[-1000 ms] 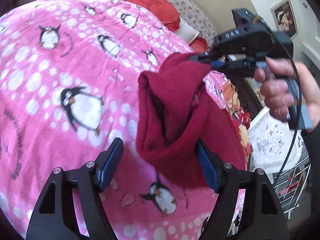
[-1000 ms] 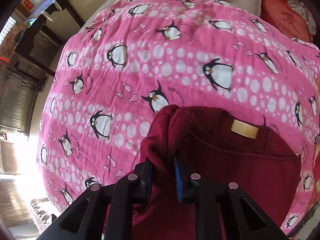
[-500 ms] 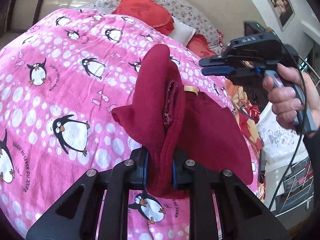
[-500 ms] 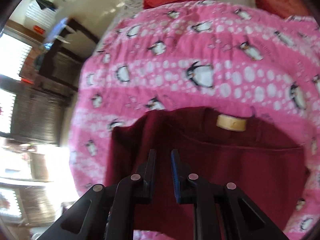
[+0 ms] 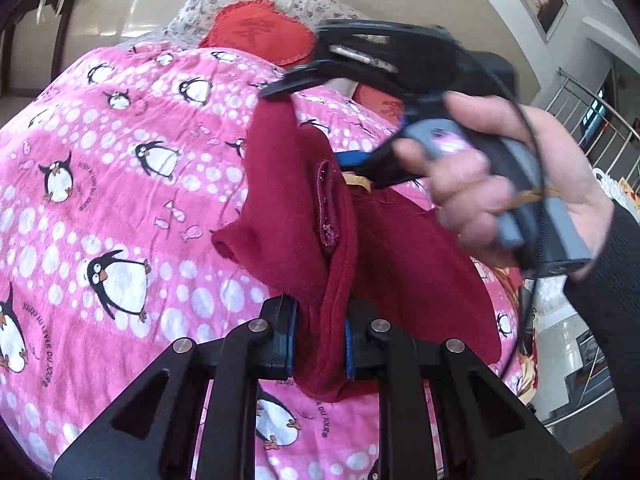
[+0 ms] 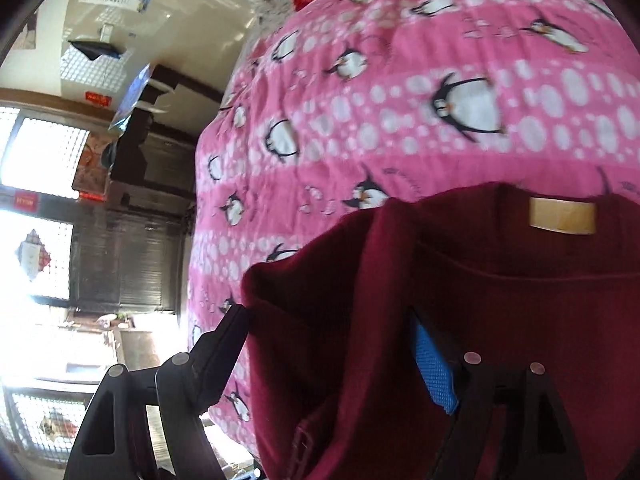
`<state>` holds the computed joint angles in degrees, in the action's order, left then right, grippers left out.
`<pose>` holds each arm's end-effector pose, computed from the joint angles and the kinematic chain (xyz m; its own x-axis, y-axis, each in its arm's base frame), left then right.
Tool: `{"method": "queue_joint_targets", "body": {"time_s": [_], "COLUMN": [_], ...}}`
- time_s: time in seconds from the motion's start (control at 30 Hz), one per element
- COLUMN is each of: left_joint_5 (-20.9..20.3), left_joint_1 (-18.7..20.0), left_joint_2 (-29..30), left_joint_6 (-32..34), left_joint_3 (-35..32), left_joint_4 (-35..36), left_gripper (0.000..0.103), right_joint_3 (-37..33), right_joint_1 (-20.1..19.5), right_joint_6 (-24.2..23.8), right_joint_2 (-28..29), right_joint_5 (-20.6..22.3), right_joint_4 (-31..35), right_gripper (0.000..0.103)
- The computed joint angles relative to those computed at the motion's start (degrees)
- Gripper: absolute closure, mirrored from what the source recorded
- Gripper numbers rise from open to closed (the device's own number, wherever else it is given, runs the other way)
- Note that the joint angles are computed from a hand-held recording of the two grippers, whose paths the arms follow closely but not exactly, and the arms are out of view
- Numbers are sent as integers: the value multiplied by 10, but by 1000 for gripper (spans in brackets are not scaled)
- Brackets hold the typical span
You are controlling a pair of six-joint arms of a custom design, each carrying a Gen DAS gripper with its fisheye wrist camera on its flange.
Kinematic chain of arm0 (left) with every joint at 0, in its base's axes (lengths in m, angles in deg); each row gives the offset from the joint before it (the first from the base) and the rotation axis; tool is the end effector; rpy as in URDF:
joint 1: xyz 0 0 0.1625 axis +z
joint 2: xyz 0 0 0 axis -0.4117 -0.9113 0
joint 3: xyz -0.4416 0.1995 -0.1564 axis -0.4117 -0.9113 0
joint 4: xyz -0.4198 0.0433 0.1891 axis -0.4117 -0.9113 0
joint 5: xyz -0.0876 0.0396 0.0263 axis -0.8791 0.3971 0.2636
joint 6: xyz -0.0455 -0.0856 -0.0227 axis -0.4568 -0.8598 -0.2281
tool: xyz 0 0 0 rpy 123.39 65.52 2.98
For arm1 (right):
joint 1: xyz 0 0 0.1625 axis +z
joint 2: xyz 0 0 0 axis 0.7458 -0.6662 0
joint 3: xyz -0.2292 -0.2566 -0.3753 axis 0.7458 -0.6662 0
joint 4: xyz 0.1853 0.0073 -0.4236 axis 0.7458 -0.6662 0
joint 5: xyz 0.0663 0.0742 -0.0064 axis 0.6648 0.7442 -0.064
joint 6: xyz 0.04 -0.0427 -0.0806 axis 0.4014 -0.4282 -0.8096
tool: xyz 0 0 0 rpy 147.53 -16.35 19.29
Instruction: Fold small clothes
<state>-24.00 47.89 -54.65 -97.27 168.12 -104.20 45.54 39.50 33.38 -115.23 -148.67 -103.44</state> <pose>-0.3985 -0.4054 -0.0254 -0.9518 -0.0896 -0.2932 0.1657 0.6543 -0.7379 0.1001 -0.6438 0.2611 -0.9403 -0.3363 0.0514 -0.3318 0.9399 0.0806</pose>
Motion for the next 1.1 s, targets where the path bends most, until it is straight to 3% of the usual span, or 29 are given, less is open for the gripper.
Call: {"method": "queue_joint_targets", "body": {"time_s": [0.1,0.17,0.2,0.27,0.33,0.37,0.47,0.53,0.67,0.8,1.0,1.1], "left_joint_5": [0,-1,-3,-6,-8,-9,-14,-20,-53,-114,-173,-184], "left_joint_1": [-2,-2,0,2,2,2,1,-2,-6,0,7,14], "left_joint_2": [-1,1,2,4,6,5,2,1,16,47,114,148], "left_joint_6": [8,14,15,20,29,33,44,67,131,183,209,202], "left_joint_3": [-1,-1,-2,-5,-11,-13,-20,-30,-71,-132,-227,-264], "left_joint_4": [2,-4,-5,-9,-10,-8,-7,-14,-45,-68,-6,37], "left_gripper": [87,87,87,87,87,87,87,87,87,87,87,83], "right_joint_3": [5,9,8,5,2,0,9,15,-11,-45,-65,-69], "right_joint_1": [-3,-15,-15,-3,11,15,19,26,21,8,-39,-78], "right_joint_6": [4,4,2,-15,-47,-49,-76,-109,-139,-156,-195,-214], "right_joint_2": [3,-6,-6,-4,1,2,-9,-27,-63,-97,-123,-120], "right_joint_5": [12,63,64,17,-39,-57,-88,-107,-112,-121,-167,-162], "right_joint_4": [-21,-24,-21,-18,-16,-16,-51,-70,-47,-15,-27,-43], "right_gripper": [26,26,26,26,47,70,87,88,89,89,89,89]}}
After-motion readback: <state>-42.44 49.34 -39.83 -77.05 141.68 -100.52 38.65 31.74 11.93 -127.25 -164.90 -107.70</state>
